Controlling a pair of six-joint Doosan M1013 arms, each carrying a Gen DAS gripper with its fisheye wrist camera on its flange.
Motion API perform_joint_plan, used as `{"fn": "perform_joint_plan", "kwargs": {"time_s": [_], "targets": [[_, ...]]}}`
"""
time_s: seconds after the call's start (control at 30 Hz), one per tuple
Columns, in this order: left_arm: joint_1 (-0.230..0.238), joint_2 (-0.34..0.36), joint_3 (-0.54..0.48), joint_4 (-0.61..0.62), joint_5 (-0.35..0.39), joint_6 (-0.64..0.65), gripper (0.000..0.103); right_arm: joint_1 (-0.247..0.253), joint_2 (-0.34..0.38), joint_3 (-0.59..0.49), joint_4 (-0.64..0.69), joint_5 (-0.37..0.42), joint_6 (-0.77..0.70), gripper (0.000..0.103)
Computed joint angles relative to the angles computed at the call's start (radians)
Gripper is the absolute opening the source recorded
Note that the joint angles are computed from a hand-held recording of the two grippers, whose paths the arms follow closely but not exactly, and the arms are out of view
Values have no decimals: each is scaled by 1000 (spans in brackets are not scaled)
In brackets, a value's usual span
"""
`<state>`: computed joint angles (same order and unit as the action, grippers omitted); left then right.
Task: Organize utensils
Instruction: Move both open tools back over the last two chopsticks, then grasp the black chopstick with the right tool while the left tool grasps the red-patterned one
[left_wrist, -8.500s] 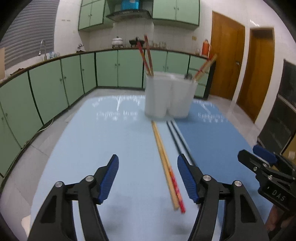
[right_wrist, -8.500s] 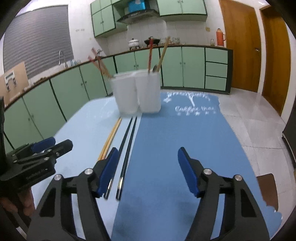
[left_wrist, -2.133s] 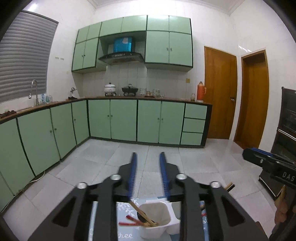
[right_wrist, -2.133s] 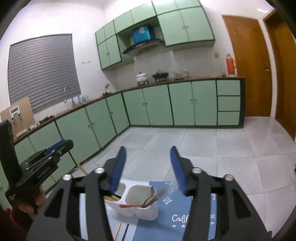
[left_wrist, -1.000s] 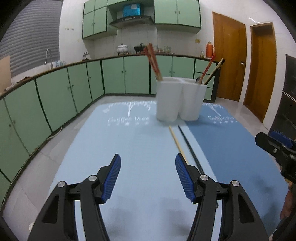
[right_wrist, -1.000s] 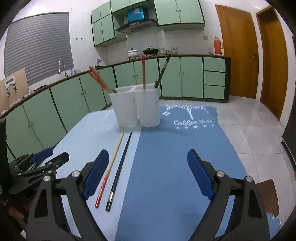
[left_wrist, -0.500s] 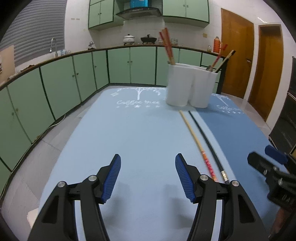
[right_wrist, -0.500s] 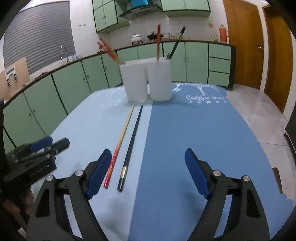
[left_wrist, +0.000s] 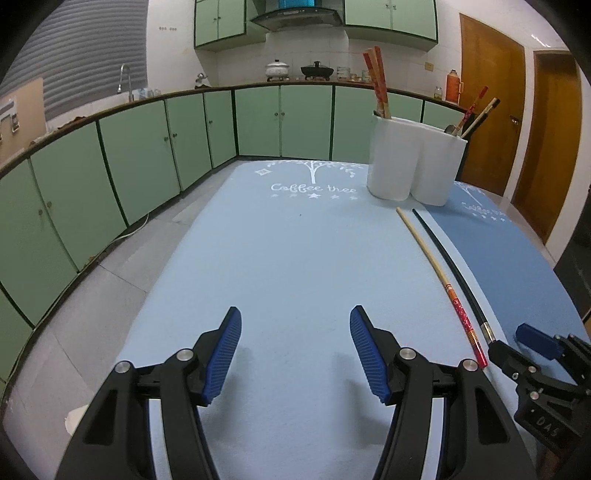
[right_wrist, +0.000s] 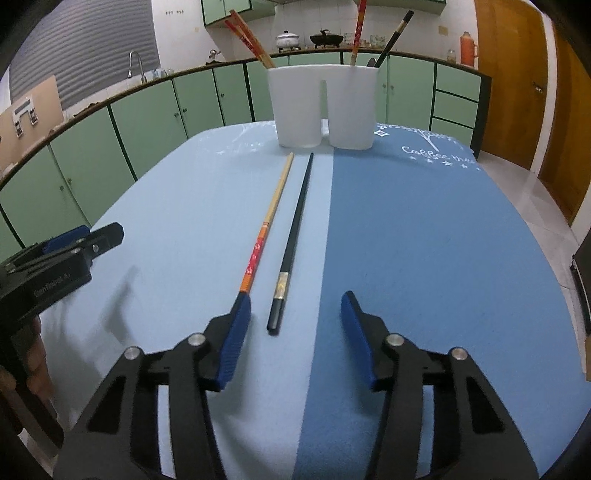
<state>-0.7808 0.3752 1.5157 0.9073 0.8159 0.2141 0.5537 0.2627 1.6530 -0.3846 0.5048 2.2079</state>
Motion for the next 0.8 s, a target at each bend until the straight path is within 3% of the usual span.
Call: {"fn": "perform_joint_plan", "kwargs": {"time_s": [0.37,0.53,0.67,0.8], "targets": [[-1,-2,6,14,-16,-30,60,14,11,-5,-105,19,73,29],[-7,0,2,14,-13,-26,60,14,13,-2,-121,10,69,6],[-14,8,-12,5,-12,-1,60,3,7,3,-82,-8,53,6],[-22,21,-32,-18,-19,23,60,-5,-8,15,-124,-22,122,6]]}}
